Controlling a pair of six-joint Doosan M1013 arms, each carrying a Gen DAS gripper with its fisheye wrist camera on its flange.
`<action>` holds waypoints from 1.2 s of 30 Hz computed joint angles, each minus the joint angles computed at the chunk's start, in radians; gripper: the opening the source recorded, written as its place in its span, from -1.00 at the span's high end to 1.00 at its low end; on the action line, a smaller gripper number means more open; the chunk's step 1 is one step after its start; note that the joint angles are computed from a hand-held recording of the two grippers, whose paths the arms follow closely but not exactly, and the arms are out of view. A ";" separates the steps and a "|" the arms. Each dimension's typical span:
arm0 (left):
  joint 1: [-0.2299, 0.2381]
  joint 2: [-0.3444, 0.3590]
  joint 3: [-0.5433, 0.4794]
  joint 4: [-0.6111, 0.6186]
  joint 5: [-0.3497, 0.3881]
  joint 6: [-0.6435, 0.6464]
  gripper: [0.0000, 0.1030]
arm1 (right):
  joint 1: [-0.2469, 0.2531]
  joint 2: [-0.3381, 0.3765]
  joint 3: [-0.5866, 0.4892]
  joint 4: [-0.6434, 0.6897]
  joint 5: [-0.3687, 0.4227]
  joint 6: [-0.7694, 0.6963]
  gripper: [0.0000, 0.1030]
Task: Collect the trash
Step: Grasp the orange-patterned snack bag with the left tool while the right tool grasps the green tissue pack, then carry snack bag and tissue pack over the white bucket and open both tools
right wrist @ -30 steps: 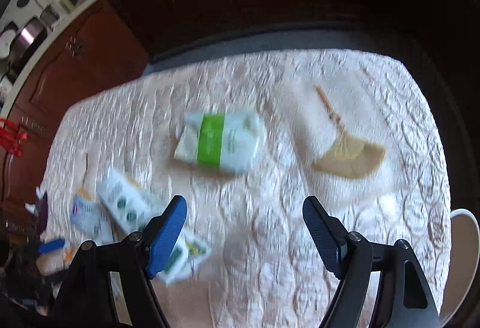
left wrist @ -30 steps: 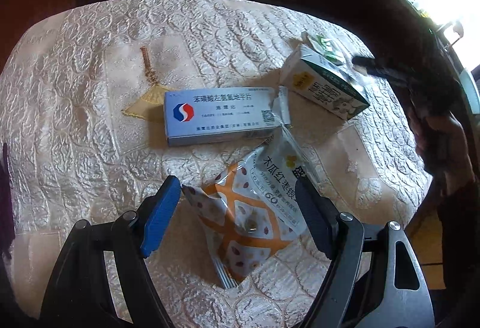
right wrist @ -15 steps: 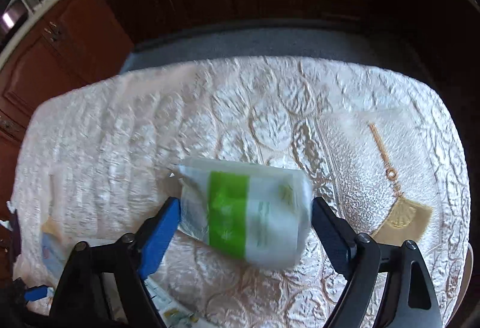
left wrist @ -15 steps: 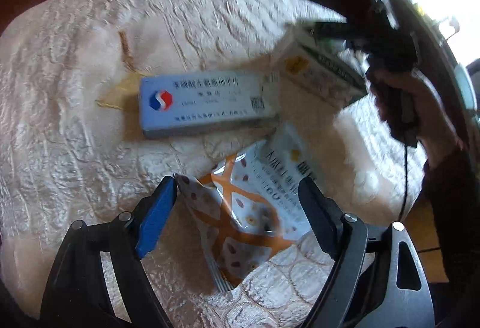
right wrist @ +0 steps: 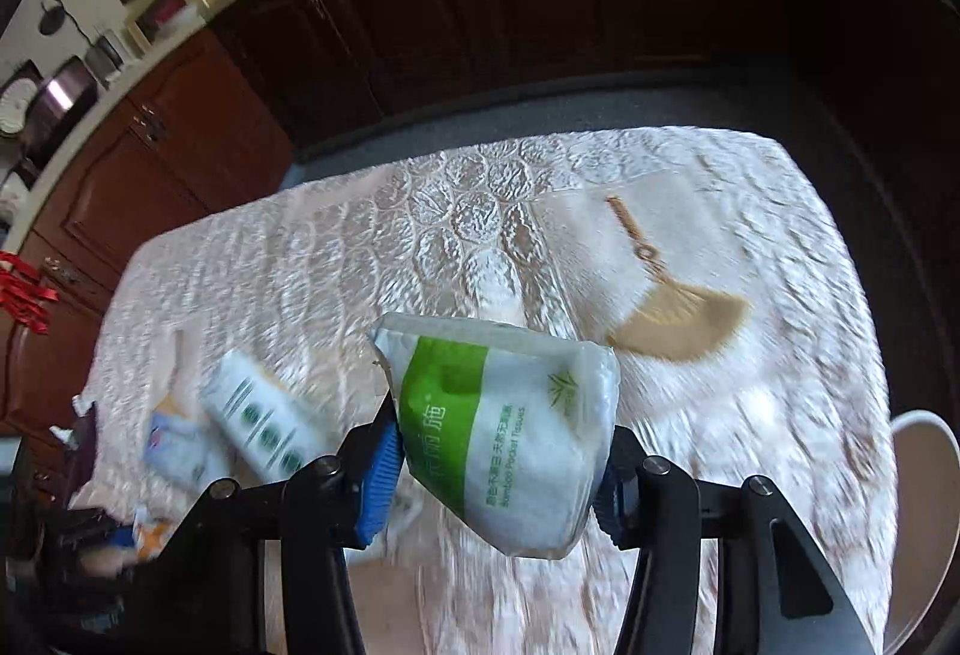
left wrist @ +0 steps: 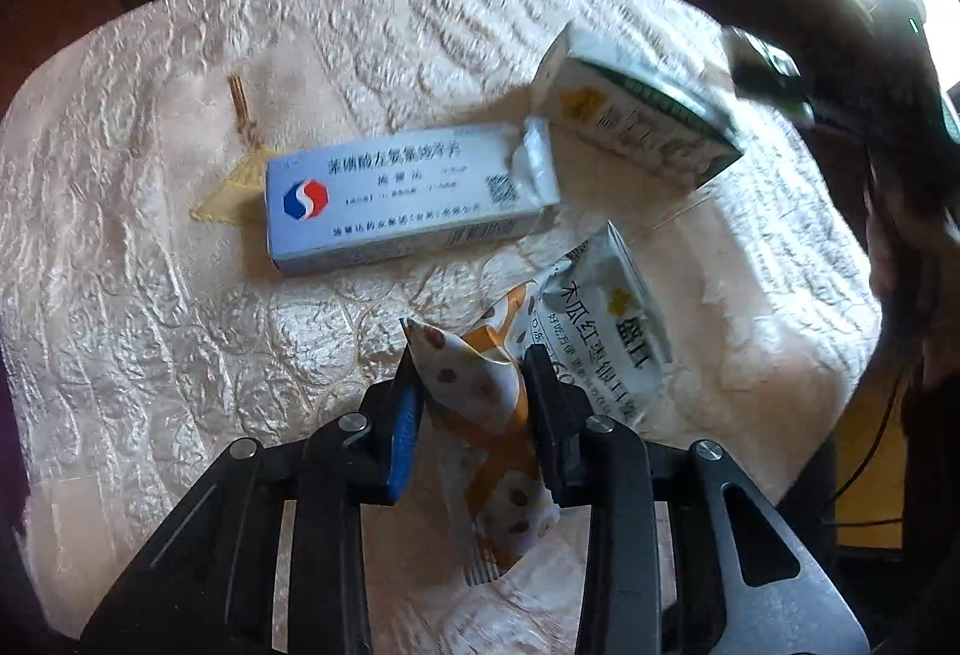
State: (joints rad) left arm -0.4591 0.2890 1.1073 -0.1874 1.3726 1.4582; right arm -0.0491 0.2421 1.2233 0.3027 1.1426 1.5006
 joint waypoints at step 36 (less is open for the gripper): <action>-0.263 0.152 -0.322 -0.048 -0.080 0.043 0.43 | -0.322 -0.371 0.335 0.031 -0.096 0.067 0.00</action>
